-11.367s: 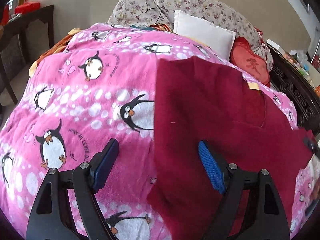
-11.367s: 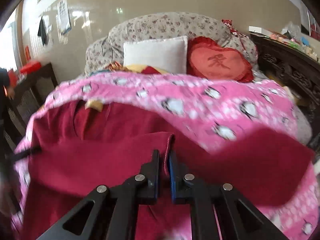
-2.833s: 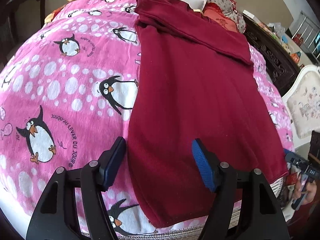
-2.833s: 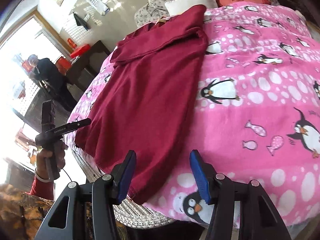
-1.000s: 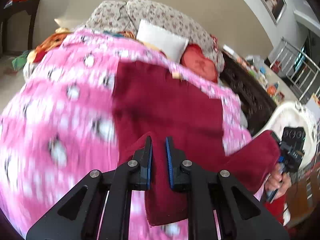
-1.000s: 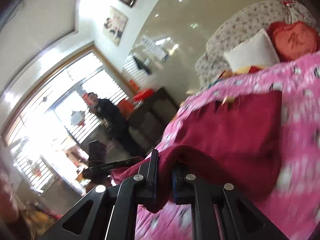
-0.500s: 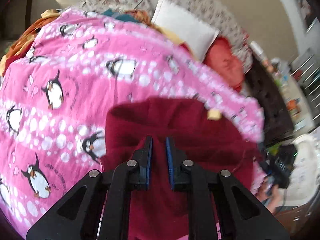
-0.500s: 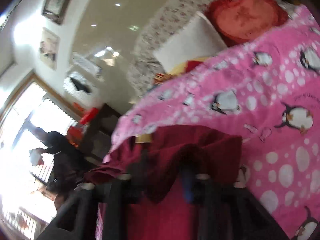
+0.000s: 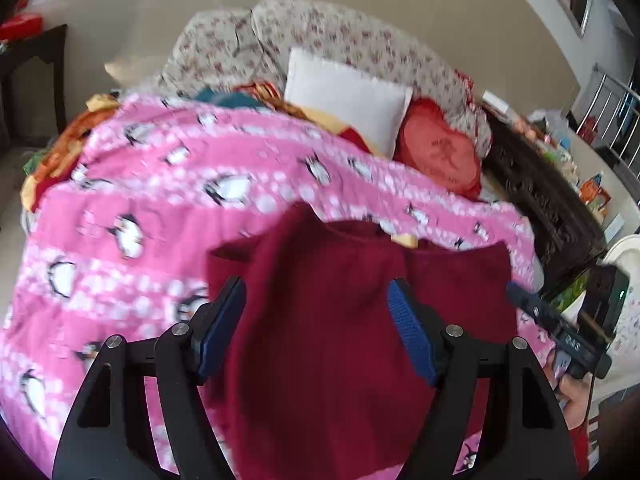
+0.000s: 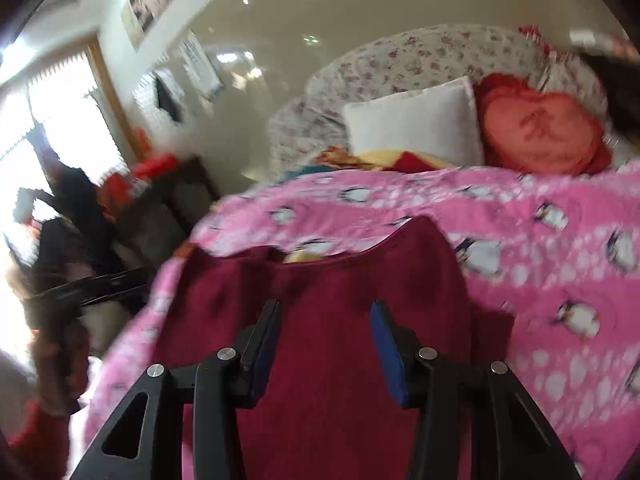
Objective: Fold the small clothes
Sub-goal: 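Grasp the sweater hem with both grippers and fold it up toward the collar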
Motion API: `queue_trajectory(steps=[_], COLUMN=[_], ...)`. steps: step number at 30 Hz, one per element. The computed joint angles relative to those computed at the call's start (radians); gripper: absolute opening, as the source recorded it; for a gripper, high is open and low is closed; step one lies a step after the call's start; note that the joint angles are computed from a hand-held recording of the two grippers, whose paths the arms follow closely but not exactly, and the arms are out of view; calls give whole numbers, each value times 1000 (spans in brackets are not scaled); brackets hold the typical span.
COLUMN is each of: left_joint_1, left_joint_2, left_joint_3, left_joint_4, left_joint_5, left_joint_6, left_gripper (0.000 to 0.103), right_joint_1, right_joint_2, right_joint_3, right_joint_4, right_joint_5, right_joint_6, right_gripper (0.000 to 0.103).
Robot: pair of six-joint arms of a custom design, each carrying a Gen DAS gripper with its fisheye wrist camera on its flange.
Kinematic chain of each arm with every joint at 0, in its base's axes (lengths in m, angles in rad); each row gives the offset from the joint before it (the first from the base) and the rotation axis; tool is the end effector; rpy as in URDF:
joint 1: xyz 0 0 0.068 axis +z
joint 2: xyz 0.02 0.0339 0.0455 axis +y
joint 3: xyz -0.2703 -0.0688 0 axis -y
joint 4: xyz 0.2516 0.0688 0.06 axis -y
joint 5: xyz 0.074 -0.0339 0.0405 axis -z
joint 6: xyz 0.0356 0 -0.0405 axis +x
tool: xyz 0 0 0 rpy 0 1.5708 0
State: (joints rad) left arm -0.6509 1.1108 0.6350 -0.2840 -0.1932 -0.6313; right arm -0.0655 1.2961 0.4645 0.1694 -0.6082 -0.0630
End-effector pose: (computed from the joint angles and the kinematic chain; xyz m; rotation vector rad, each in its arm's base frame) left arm 0.1872 -0.1340 0.2188 -0.0747 2.3500 -0.4207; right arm 0.2427 0.0045 0.1647 -0.3244 2.1346 0.6015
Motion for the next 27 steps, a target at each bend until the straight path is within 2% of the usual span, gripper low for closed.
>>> queue_trajectory(steps=[4, 6, 7, 9, 11, 14, 16, 17, 18, 20, 23, 25, 27], left_joint_1=[48, 89, 110, 122, 117, 97, 68, 51, 23, -40, -149, -221, -254], left_joint_2=[252, 341, 371, 370, 313, 116, -56, -143, -239, -382, -530, -560, -539], left_joint_3=[52, 74, 80, 84, 70, -26, -110, -151, -193, -259, -354, -407, -442], left_joint_4=[113, 151, 168, 169, 136, 79, 11, -26, -75, -159, -244, -240, -202], left_joint_5=[6, 31, 53, 63, 75, 86, 70, 60, 42, 8, -32, -46, -52], left_joint_6=[15, 23, 28, 34, 45, 55, 50, 40, 20, -36, -147, -206, -233], left_gripper=[73, 73, 73, 73, 73, 73, 73, 73, 73, 73, 73, 73, 73], right_joint_1=[13, 15, 22, 26, 4, -64, -175, -207, -278, -386, -557, -614, -627], right_joint_2=[243, 393, 455, 483, 419, 226, 70, 19, -36, -116, -106, -78, -30], right_joint_3=[88, 190, 243, 270, 230, 91, 5, -17, -48, -100, -151, -186, -208], right_joint_4=[131, 116, 113, 113, 95, 47, -130, -202, -318, -479, -683, -701, -658], right_joint_5=[96, 116, 130, 133, 95, -13, -155, -191, -248, -276, -296, -290, -277], right_joint_6=[55, 58, 63, 68, 67, 26, -95, -142, -247, -420, -737, -827, -831], right_gripper=[44, 44, 44, 44, 44, 45, 48, 52, 59, 63, 63, 63, 63])
